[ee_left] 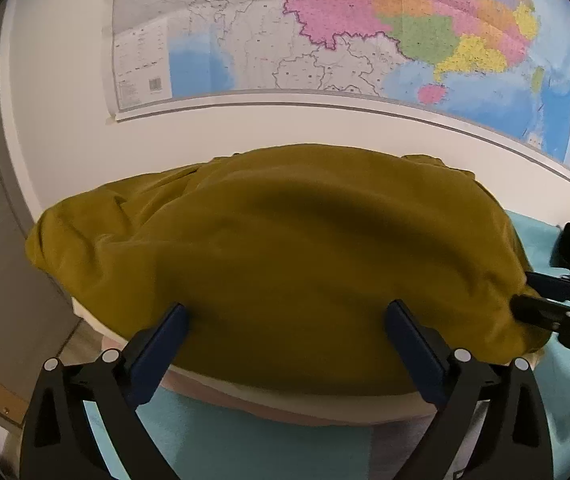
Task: Fold large clothes
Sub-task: 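Release the shirt and press it flat on the stack with both tools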
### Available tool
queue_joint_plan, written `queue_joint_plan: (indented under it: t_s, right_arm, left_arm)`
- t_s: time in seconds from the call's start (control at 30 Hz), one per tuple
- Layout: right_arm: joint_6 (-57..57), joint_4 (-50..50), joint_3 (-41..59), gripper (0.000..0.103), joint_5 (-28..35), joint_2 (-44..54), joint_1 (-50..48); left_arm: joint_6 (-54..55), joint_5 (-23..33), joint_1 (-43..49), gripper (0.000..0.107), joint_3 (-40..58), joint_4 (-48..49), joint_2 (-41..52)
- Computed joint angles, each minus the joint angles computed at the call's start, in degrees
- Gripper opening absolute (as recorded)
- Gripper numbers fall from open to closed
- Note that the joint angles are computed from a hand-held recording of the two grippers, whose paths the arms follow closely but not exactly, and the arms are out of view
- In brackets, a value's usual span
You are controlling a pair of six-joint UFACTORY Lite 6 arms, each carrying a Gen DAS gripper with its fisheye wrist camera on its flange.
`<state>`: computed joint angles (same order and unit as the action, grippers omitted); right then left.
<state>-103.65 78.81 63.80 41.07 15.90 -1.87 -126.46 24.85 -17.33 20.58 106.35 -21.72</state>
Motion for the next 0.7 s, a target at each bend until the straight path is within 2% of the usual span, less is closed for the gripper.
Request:
queue_joint_plan:
  t_s: [0.07, 0.13, 0.23, 0.33, 0.4, 0.43, 0.53, 0.63, 0.7]
  right_arm:
    - [-0.8, 1.0, -2.2, 0.055, 1.3, -2.3, -1.2]
    - [-2.6, 2.1, -4.5, 0.056, 2.8, -4.5, -2.5]
    - [-6.6, 4.5, -9.0, 0.056, 3.5, -8.6, -3.5]
    - [-8.4, 5.0, -10.5, 0.056, 1.8, -9.2, -2.0]
    - [-8.3, 4.7, -9.8, 0.056, -0.6, -6.9, -0.6]
    - [-8.5, 5.0, -9.8, 0.056, -1.0, -6.1, -0.2]
    - [-9.3, 5.8, -10.4, 0.056, -1.8, -5.5, -0.1]
    - [-9.5, 5.7, -12.0, 0.057, 0.3, -7.3, -2.0]
    - [-9.3, 5.3, -13.1, 0.057, 1.4, -9.1, -3.4]
  left_arm:
    - [2.2, 0.5, -1.2, 0.096, -1.1, -3.4, -2.6]
    - [4.4, 1.9, -4.1, 0.096, -2.9, -7.3, -6.4]
    - [7.1, 10.4, -12.9, 0.096, -4.0, -14.0, -8.4]
    - [5.0, 9.7, -14.9, 0.096, -4.1, -13.3, -8.0]
    - [-0.2, 5.4, -12.7, 0.096, -2.9, -7.4, -4.2]
    - [-1.9, 5.3, -12.1, 0.096, -1.8, -6.0, -1.3]
    - [-4.4, 9.0, -14.1, 0.096, -0.3, -5.8, 3.8]
    - [-2.3, 9.0, -15.6, 0.096, -1.6, -8.8, 0.5]
    - [0.0, 11.2, -17.9, 0.096, -2.1, -12.5, -1.0]
